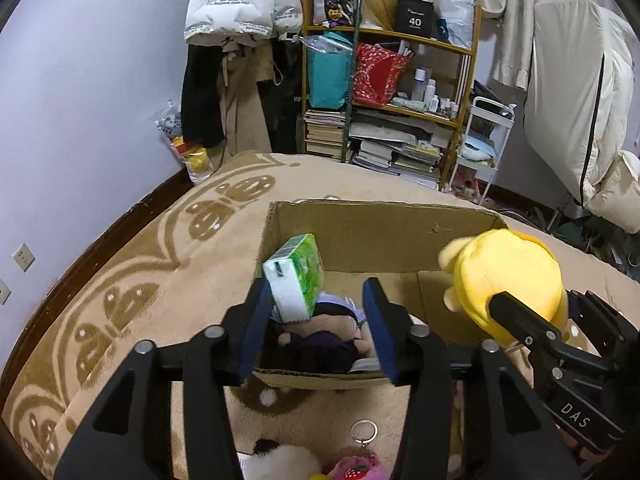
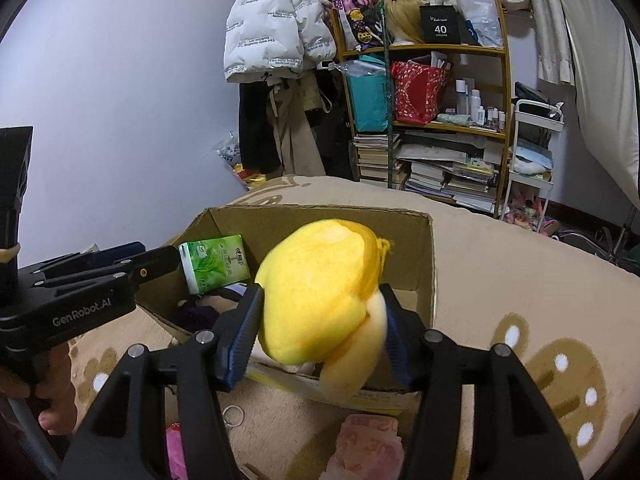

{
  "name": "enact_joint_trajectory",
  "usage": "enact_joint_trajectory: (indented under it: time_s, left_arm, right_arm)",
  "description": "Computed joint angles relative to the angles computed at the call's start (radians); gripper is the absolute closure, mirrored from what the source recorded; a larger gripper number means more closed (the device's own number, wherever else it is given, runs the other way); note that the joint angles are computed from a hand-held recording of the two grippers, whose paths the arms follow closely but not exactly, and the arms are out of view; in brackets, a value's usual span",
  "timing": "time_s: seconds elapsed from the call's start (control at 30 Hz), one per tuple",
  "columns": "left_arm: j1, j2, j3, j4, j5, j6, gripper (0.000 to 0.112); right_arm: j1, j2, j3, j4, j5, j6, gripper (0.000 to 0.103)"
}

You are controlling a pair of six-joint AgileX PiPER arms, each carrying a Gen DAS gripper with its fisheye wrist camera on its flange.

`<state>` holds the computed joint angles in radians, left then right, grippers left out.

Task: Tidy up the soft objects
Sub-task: 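Carry the green tissue pack and yellow plush over the box and open both tools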

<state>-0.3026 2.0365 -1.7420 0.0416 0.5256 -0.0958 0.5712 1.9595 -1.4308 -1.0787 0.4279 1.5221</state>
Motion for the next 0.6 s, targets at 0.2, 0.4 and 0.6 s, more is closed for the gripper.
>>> enact_joint_trajectory:
  time_s: [0.2,0.4,0.6]
  left_arm:
    - [-0.002,-0.037,0.032,0.056,0.006,-0.043,0.058]
    - [-0.005,-0.089,0.083,0.088,0.019,-0.057,0.057]
    - [-0.001,-0.179,0.165,0.114,0.025,-0.078,0.043]
  right_arm:
    - [0.014,-0.012,0.009,-0.024,0.017,0.023,0.037]
    - [0.046,-0.058,0.037,-0.037,0.065,0.052,0.022]
    - [0.094,-0.127,0.088,-0.044,0.119,0.062,0.006]
